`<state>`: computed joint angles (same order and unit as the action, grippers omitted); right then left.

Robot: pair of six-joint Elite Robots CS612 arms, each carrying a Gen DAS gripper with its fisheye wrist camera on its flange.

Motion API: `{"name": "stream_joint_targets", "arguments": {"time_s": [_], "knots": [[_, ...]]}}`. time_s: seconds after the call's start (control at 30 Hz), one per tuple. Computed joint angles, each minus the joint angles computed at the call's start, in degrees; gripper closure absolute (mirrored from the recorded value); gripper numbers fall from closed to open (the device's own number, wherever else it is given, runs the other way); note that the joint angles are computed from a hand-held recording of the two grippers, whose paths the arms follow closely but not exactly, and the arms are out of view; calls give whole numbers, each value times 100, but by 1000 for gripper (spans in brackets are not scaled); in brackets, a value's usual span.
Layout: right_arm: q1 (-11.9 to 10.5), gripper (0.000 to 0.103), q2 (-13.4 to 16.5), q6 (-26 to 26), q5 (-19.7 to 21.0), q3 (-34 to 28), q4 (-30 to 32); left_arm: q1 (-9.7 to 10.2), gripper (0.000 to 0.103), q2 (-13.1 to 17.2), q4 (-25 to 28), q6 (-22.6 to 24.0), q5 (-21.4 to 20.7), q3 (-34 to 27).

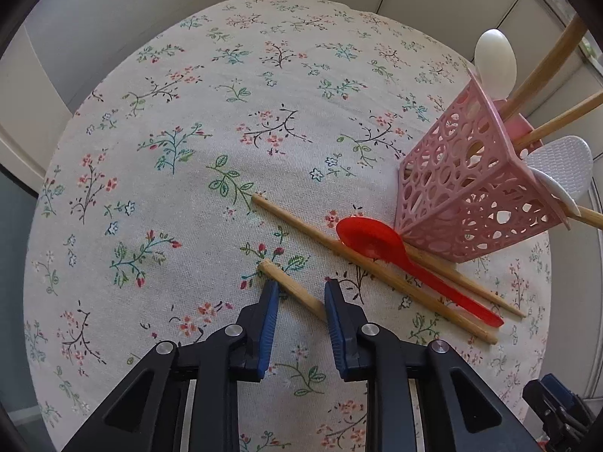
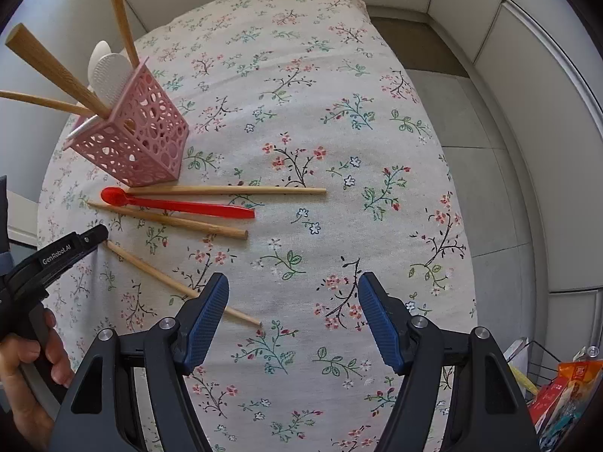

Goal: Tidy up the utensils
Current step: 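Move both open tools back over the remaining chopsticks, then grasp a chopstick beside the red spoon with the right tool while the left holds its chopstick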

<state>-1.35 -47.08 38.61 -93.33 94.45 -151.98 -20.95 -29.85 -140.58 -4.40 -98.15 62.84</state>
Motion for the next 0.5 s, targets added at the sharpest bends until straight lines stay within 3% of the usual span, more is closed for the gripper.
{"name": "stream_joint_targets", "arguments": {"time_s": [0.17,0.33,0.5], "knots": [[-32,29,3,-12,53,45,-89,-53,93,-10,-11,137,383,16],[-26,29,60,-305,217,4,-216,77,96,17,320,296,112,-143],[60,29,225,-814,378,-244,-274,236,96,-107,149,509,-52,-37]]}}
